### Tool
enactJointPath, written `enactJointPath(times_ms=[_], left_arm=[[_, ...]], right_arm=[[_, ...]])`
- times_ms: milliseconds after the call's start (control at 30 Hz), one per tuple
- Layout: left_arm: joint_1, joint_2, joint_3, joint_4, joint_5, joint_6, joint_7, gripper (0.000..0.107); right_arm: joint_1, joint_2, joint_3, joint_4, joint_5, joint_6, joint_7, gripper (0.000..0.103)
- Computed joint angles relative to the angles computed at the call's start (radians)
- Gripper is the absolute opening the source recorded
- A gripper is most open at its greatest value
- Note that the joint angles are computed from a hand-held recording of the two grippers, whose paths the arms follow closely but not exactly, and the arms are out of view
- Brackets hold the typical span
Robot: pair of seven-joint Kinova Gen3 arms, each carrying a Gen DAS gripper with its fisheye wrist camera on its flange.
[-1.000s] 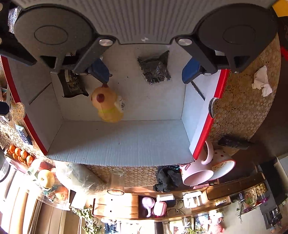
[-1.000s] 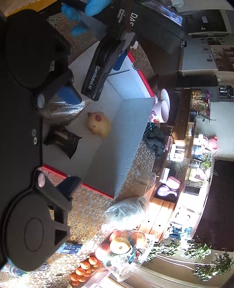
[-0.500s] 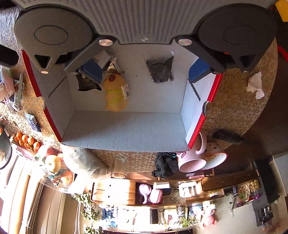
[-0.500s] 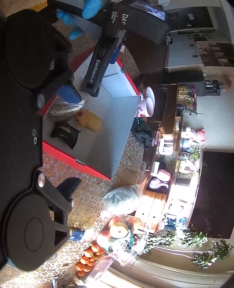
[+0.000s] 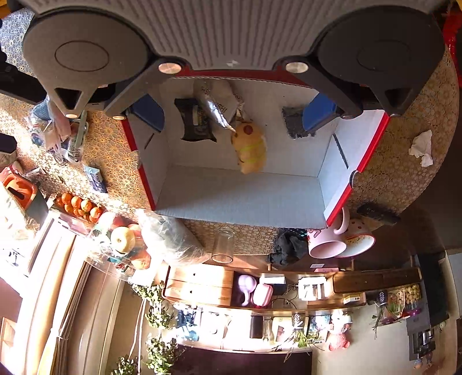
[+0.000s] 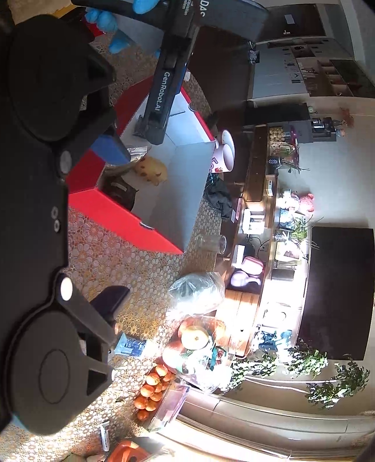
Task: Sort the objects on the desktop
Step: 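Withdraw both tools from the box toward the pile of packets on the table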
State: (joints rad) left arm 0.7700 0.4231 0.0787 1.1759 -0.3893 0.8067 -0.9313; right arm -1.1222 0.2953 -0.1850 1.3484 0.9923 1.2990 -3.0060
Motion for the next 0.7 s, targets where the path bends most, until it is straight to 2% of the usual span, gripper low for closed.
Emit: enactJointPath(times_ms=[267,500,700], left_arm=[[0.074,-0.03,0.002,0.043,-0.057,-0.027,0.06,0.103],[0.134,-0.036,0.009,0.054,-0.117,-0.031,0.115,0.103],[0.168,-0.029,0.018,0.05,-0.14,-0.039,0.137,0.103]], right_arm=[[-0.039,-0.053,-0.033,0.088,0.041,0.086,-0.132,0.091],[-0.039,-0.1,-0.092,0.169,0.068,0.162,-0.249,0.091],[-0.029,-0.132,-0.138,0.228,0.067,0.189,-0.315,0.091]])
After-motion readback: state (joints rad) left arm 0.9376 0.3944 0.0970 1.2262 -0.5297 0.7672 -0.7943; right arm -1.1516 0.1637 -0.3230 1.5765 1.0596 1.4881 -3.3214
